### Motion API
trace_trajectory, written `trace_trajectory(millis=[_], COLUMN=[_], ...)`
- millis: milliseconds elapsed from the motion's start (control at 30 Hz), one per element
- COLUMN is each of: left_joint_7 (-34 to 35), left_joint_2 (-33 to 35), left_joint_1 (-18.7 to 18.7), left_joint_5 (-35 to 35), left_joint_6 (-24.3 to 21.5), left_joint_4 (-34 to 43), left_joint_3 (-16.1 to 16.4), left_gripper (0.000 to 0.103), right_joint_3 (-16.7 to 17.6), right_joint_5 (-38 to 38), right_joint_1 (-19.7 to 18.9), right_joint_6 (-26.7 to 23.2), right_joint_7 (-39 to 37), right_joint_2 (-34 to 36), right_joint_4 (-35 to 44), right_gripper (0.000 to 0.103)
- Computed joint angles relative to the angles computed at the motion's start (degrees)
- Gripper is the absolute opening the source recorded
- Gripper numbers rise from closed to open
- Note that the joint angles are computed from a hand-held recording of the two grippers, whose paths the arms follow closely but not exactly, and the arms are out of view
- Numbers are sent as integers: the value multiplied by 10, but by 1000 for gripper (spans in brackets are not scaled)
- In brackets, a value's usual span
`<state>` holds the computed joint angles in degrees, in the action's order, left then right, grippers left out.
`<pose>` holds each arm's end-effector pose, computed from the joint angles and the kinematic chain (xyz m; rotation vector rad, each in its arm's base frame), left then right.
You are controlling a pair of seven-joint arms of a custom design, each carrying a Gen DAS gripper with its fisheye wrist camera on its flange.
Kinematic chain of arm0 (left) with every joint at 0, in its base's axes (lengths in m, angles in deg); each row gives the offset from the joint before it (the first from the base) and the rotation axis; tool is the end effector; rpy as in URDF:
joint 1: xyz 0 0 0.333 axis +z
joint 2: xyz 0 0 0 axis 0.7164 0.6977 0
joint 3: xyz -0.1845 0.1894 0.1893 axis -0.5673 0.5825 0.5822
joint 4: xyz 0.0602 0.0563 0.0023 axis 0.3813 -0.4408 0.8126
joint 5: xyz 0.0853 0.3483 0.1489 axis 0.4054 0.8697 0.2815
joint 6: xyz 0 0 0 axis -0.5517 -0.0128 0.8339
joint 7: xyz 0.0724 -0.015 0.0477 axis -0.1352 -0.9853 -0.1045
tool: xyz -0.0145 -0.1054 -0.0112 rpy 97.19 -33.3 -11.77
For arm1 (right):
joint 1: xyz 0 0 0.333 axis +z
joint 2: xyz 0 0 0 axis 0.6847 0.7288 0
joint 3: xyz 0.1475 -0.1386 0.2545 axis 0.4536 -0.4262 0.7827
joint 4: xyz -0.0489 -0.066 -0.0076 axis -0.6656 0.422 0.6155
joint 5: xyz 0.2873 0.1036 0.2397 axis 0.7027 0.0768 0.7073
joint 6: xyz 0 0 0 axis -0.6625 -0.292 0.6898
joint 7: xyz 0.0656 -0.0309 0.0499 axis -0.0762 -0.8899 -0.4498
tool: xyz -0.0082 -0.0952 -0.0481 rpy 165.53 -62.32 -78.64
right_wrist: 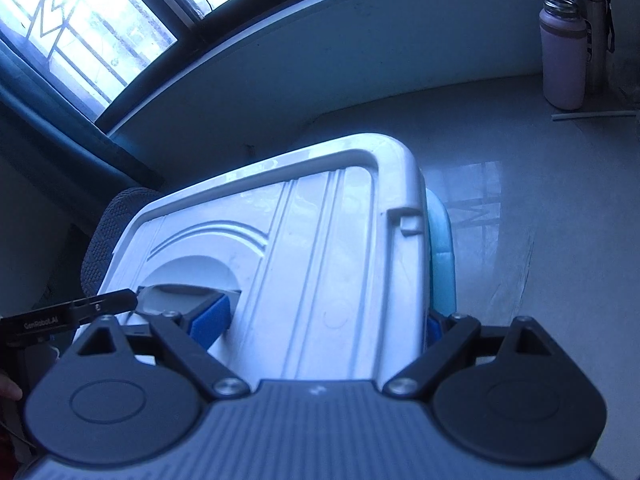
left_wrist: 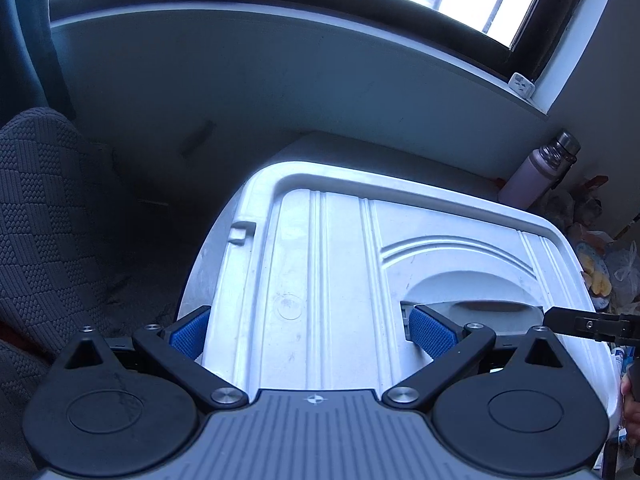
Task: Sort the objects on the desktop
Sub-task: 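Lower the white lid onto the teal bin's rim with both tools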
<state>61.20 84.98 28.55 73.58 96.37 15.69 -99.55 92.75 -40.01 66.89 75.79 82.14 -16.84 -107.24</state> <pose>0.6665 -0.2867 0.6987 -1.9484 1.8954 -0.8416 0.6064 0.3853 0.6345 -1.6177 1.7282 -0.0472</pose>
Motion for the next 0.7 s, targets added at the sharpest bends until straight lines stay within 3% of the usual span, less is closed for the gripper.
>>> trace_trajectory(millis=[333, 600, 700], left_joint_7=[8, 3, 4], left_joint_2=[-19, -9, -1], left_joint_1=[14, 8, 2], left_joint_5=[-11, -2, 3], left_joint_6=[19, 10, 4], left_joint_4=[-54, -37, -22], left_joint_3=[-8, -6, -4], left_gripper=[103, 103, 103], right_joint_3=[-5, -8, -18], right_joint_5=[0, -1, -35], right_joint_1=[2, 0, 11], right_joint_6=[-57, -41, -50], right_joint_7=[5, 19, 28], right_joint_2=[15, 1, -1], right_joint_4=[35, 16, 21], right_gripper=[91, 91, 91])
